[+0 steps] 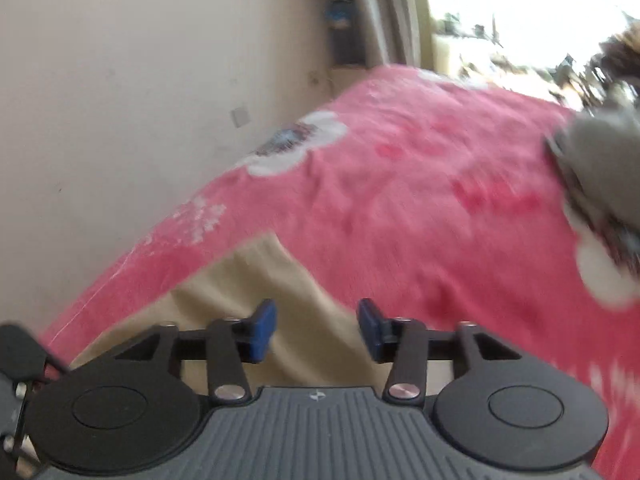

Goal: Fold clothes

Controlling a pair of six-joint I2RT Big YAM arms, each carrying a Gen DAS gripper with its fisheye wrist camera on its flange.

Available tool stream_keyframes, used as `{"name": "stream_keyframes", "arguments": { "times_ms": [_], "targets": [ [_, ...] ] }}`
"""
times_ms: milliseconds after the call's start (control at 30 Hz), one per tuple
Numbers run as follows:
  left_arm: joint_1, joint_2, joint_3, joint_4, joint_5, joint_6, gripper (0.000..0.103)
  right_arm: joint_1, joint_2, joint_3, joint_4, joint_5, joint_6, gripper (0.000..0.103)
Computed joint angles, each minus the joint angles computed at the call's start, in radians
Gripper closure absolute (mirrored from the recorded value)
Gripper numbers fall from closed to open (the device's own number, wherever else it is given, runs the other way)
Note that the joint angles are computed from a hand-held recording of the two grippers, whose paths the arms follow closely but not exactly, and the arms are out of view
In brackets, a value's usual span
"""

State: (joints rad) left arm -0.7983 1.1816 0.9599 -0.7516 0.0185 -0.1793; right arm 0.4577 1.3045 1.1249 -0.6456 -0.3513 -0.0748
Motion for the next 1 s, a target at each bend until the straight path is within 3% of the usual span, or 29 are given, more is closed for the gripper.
{"name": "stream_keyframes", "arguments": {
  "times_ms": [67, 167, 233, 267, 300, 400, 633, 800, 833, 867, 967, 1000],
  "targets": [
    [0.007, -0.011, -0.019, 0.024, 0.009, -0.027, 0.084, 0.018, 0.064, 0.067, -0.036, -0.025, -0.049, 0.039],
    [0.012, -0.028, -0.051, 0.069, 0.021, -0.054, 0.084, 0.033, 0.138, 0.143, -0.115, 0.001, -0.127, 0.043],
    [0.015, -0.036, -0.068, 0.093, 0.028, -0.069, 0.084, 0.03, 0.178, 0.185, -0.168, -0.012, -0.156, 0.062],
    [0.017, -0.04, -0.075, 0.102, 0.032, -0.073, 0.084, 0.024, 0.196, 0.206, -0.193, -0.049, -0.158, 0.094],
    [0.02, -0.043, -0.079, 0.11, 0.037, -0.073, 0.084, 0.024, 0.193, 0.203, -0.186, -0.055, -0.167, 0.101],
    [0.025, -0.047, -0.092, 0.131, 0.047, -0.067, 0.084, 0.019, 0.18, 0.191, -0.151, -0.067, -0.181, 0.102],
    [0.031, -0.043, -0.096, 0.14, 0.059, -0.051, 0.084, 0.002, 0.238, 0.176, -0.062, -0.093, -0.073, 0.102],
    [0.036, -0.042, -0.093, 0.129, 0.068, -0.059, 0.084, -0.096, 0.192, 0.119, 0.061, -0.204, 0.167, 0.095],
    [0.036, -0.043, -0.092, 0.127, 0.068, -0.063, 0.084, -0.127, 0.172, 0.108, 0.063, -0.228, 0.181, 0.093],
    [0.035, -0.044, -0.09, 0.125, 0.067, -0.065, 0.084, -0.158, 0.154, 0.098, 0.062, -0.252, 0.193, 0.084],
    [0.03, -0.043, -0.086, 0.119, 0.058, -0.065, 0.084, -0.217, 0.121, 0.097, -0.068, -0.23, 0.045, 0.064],
    [0.027, -0.04, -0.083, 0.117, 0.053, -0.067, 0.084, -0.234, 0.121, 0.101, -0.124, -0.225, -0.011, 0.063]
  ]
}}
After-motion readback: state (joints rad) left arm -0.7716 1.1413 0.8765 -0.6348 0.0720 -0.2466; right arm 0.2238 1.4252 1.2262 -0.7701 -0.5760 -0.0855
